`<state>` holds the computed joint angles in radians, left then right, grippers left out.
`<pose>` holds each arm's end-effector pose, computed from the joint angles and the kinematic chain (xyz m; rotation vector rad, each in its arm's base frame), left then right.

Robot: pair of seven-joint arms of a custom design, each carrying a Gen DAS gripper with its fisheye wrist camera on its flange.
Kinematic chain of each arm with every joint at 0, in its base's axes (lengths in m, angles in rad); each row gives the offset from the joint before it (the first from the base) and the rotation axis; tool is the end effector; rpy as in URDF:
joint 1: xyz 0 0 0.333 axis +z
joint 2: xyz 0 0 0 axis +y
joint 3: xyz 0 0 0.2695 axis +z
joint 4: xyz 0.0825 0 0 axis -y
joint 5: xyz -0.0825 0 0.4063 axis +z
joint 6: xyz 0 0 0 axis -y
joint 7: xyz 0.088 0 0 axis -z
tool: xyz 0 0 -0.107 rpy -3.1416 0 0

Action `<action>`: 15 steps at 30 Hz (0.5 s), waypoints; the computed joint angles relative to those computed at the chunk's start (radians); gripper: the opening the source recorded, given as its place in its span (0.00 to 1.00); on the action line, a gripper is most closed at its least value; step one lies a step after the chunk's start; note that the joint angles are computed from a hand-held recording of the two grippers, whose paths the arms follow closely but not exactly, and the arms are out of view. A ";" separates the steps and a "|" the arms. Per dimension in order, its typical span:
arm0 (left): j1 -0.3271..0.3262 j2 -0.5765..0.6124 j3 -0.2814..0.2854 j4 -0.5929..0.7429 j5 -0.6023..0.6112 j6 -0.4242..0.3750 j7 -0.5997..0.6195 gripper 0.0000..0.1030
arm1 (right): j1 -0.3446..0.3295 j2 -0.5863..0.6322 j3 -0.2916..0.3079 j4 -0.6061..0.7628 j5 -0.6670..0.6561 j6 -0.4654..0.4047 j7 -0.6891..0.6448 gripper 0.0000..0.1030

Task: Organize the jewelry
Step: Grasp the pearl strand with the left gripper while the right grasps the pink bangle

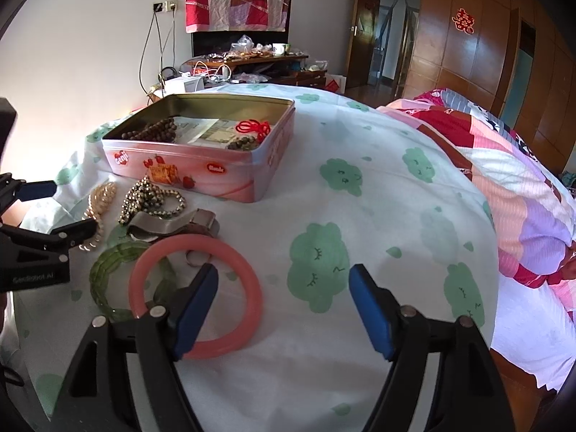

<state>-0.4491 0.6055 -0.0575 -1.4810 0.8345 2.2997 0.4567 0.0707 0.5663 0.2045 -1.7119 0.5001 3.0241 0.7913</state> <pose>0.6466 -0.3336 0.2992 -1.8595 1.6561 -0.2841 0.6950 0.1404 0.2920 -2.0959 1.2365 -0.5724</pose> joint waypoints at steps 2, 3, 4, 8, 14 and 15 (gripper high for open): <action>0.017 -0.035 0.002 -0.054 -0.004 0.037 -0.029 0.82 | -0.004 -0.001 0.006 -0.006 0.002 0.009 -0.006 0.76; 0.022 -0.044 0.002 -0.070 -0.002 0.053 -0.037 0.82 | -0.004 -0.003 0.006 -0.008 0.000 0.007 -0.007 0.76; 0.028 -0.055 0.002 -0.089 0.001 0.072 -0.049 0.82 | -0.005 -0.003 0.010 -0.009 -0.001 0.004 -0.013 0.76; 0.023 -0.058 0.005 -0.100 0.034 0.078 -0.068 0.82 | 0.008 -0.005 -0.001 -0.017 -0.017 0.011 -0.018 0.76; 0.017 -0.057 0.002 -0.104 0.073 0.092 -0.077 0.71 | 0.006 -0.005 -0.001 -0.014 -0.017 -0.009 -0.021 0.76; 0.019 -0.057 -0.001 -0.105 0.073 0.103 -0.070 0.60 | 0.013 -0.004 -0.010 -0.011 -0.022 -0.017 -0.013 0.75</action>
<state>-0.4297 0.5486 -0.0583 -1.5858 0.9071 2.4025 0.3869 0.0834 0.5624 0.1947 -1.7229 0.4784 3.0068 0.7779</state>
